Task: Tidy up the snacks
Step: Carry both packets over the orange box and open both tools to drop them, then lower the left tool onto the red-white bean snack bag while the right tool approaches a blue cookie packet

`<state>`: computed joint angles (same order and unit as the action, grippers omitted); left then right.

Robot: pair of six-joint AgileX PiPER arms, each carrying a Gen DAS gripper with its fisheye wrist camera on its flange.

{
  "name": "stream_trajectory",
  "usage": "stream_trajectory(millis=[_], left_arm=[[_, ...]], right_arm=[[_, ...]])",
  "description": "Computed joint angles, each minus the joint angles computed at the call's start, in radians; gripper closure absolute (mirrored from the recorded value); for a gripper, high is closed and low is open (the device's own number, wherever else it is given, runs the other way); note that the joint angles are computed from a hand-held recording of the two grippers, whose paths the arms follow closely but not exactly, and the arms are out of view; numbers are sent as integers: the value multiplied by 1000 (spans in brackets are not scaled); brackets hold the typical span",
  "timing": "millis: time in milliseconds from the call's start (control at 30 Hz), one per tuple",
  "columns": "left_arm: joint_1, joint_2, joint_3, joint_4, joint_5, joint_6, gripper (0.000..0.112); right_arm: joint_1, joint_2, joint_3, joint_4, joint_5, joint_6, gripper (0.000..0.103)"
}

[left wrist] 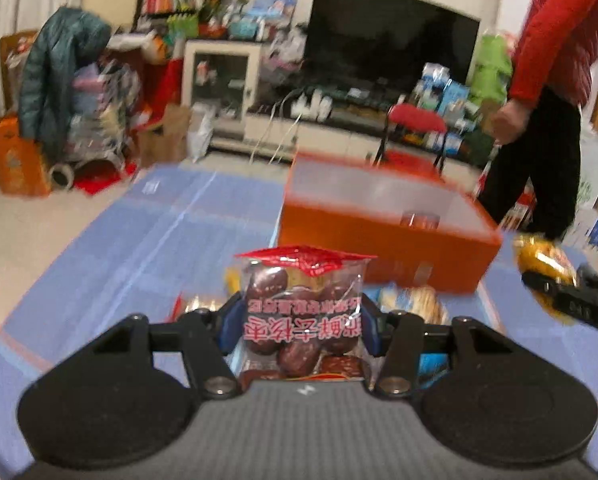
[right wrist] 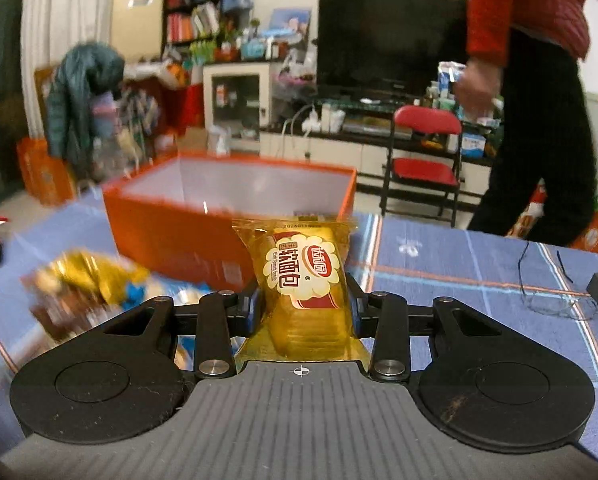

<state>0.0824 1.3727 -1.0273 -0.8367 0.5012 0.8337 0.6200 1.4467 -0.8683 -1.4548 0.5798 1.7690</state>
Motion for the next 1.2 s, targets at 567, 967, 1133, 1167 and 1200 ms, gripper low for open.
stream_trajectory(millis=[567,967,1133,1167,1200], left_arm=[[-241,922,-1371,553,313,-688,26],[9,261,-319,-24,37,14,11],[86,82,10,-35,13,17,11],[85,63,57,-33,-11,4,11],[77,52,92,-5,-37,-29,11]], right_arm=[[-199,639,-1088,724,115,-1000,40],[66,79,-177,110,33,-115,33],[231,1,-11,109,99,91,38],[251,10,-17,116,102,78,39],[269,24,-31,129,109,48,40]])
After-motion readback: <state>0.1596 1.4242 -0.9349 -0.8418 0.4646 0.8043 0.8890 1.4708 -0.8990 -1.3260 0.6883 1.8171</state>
